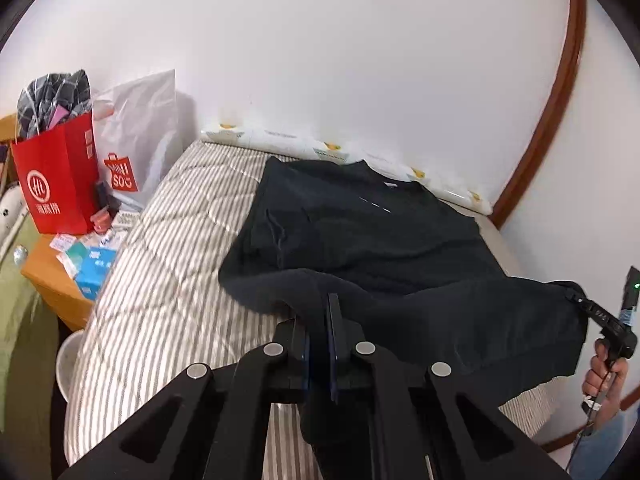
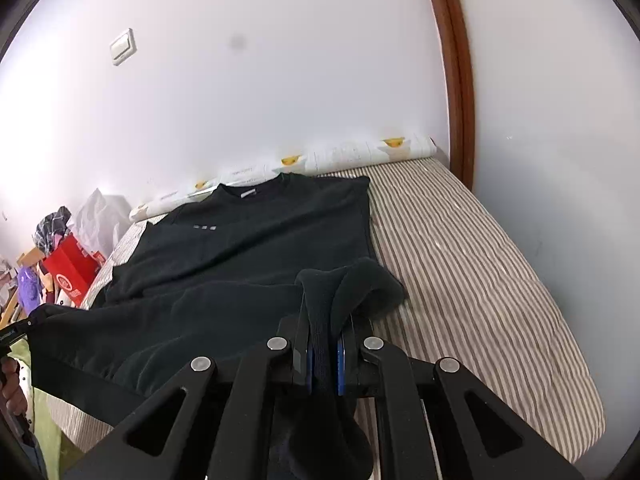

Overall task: Fold small clothes
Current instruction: 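Grasp the hem with both tools and lift it toward the collar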

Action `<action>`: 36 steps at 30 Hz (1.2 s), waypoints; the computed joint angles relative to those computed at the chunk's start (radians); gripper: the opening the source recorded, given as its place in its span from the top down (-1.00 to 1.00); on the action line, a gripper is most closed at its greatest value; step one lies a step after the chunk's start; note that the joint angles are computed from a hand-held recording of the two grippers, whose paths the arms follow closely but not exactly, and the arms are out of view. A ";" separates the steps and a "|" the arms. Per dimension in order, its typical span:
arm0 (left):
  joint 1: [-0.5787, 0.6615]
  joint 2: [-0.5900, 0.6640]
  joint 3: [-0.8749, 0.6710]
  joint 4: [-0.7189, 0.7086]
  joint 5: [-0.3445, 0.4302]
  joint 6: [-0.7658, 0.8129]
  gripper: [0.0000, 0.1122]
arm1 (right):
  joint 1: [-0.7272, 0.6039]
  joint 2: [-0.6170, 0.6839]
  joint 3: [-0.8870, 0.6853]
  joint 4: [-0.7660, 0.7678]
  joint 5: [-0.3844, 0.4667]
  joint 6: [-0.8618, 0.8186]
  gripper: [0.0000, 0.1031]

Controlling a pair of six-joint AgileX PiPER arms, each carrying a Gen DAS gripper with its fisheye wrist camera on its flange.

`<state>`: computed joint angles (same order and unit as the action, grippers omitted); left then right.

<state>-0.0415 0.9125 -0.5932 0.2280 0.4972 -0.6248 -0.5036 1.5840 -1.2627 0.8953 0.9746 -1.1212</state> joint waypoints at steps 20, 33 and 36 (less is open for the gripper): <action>0.139 0.512 -0.369 -0.069 -0.096 0.128 0.88 | 0.263 0.384 -0.522 -0.226 -0.082 0.405 0.85; 0.195 0.834 -0.566 -0.070 -0.084 0.133 0.87 | 0.348 0.762 -1.000 -0.423 0.036 0.643 0.84; 0.201 0.871 -0.581 -0.076 -0.086 0.142 0.86 | 0.367 0.857 -1.135 -0.465 0.087 0.693 0.84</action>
